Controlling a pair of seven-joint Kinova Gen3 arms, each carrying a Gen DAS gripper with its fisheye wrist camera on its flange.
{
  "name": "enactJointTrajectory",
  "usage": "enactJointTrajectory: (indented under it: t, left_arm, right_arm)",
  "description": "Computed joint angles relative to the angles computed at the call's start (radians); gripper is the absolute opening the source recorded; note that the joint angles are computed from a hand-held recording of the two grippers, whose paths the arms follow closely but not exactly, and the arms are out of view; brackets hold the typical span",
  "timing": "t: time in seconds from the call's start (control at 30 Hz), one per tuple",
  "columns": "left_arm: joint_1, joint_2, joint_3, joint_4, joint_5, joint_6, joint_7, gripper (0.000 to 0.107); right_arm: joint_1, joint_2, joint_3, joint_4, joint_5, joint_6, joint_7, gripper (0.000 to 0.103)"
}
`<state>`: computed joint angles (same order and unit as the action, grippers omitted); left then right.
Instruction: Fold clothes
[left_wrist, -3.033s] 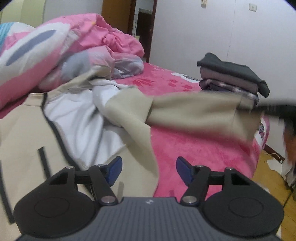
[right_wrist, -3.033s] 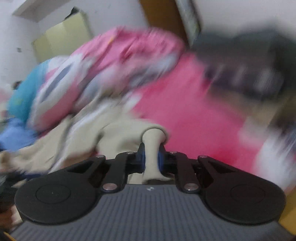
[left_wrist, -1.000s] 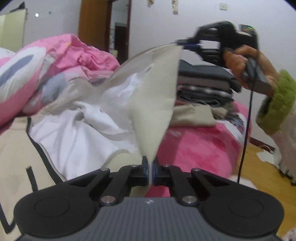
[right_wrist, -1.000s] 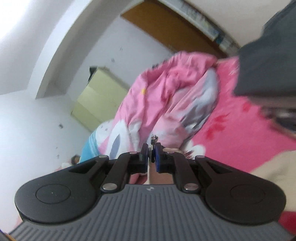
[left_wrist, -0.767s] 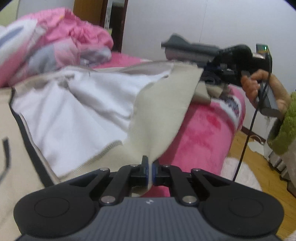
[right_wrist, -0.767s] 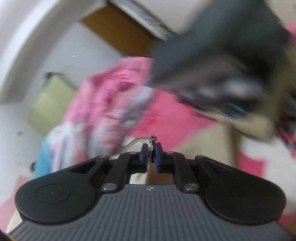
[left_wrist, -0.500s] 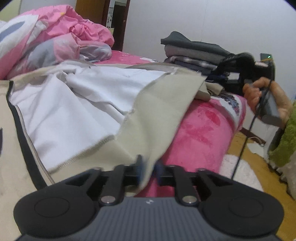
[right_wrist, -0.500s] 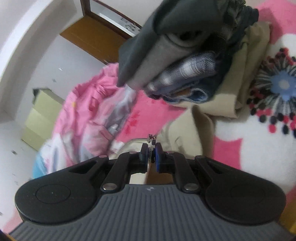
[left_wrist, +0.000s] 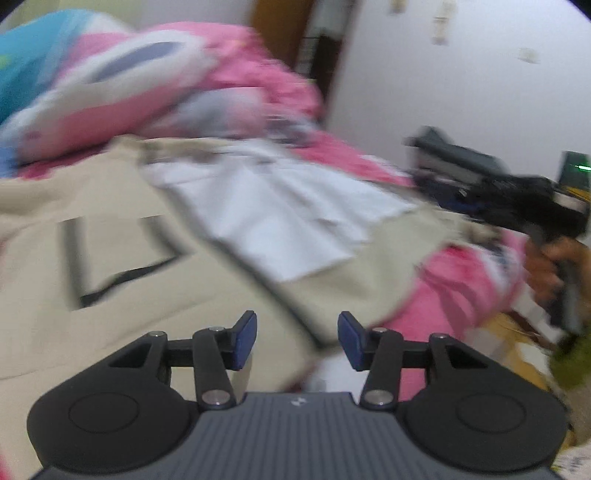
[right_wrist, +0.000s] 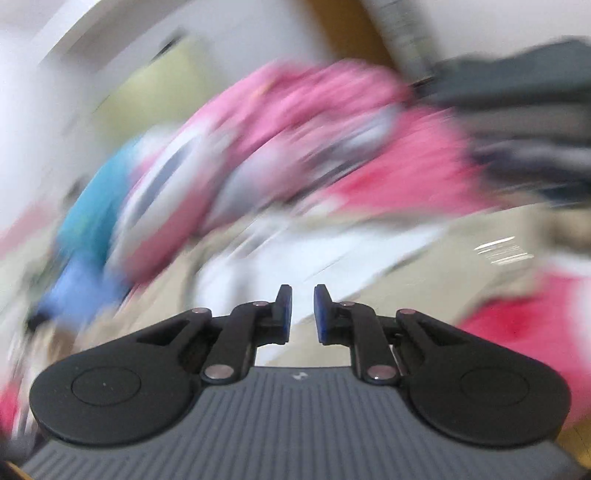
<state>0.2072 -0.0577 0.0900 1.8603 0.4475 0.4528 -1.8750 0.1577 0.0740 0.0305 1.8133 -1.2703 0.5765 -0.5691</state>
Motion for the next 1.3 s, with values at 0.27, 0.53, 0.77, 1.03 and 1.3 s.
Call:
enactJointTrajectory:
  t: [0.27, 0.53, 0.77, 1.03, 1.3]
  left_arm:
    - [-0.266, -0.219, 0.045, 0.123, -0.093, 0.098, 0.300, 0.049]
    - [-0.288, -0.199, -0.171, 0.184, 0.177, 0.183, 0.136, 0.056]
    - [-0.060, -0.131, -0.438, 0.222, 0.381, 0.161, 0.049, 0.013]
    - [-0.135, -0.189, -0.461, 0.217, 0.544, 0.250, -0.076, 0.006]
    - [-0.262, -0.168, -0.320, 0.241, 0.379, 0.255, 0.056, 0.007]
  right_arm:
    - [0.044, 0.102, -0.110, -0.051, 0.077, 0.325, -0.281, 0.018]
    - [-0.012, 0.133, -0.039, 0.048, -0.057, 0.316, -0.500, 0.023]
    - [-0.053, 0.138, -0.075, 0.146, -0.240, 0.211, -0.390, 0.002]
    - [-0.003, 0.042, -0.035, 0.097, -0.111, 0.323, -0.404, 0.001]
    - [0.006, 0.054, -0.014, 0.101, 0.010, 0.358, -0.476, 0.001]
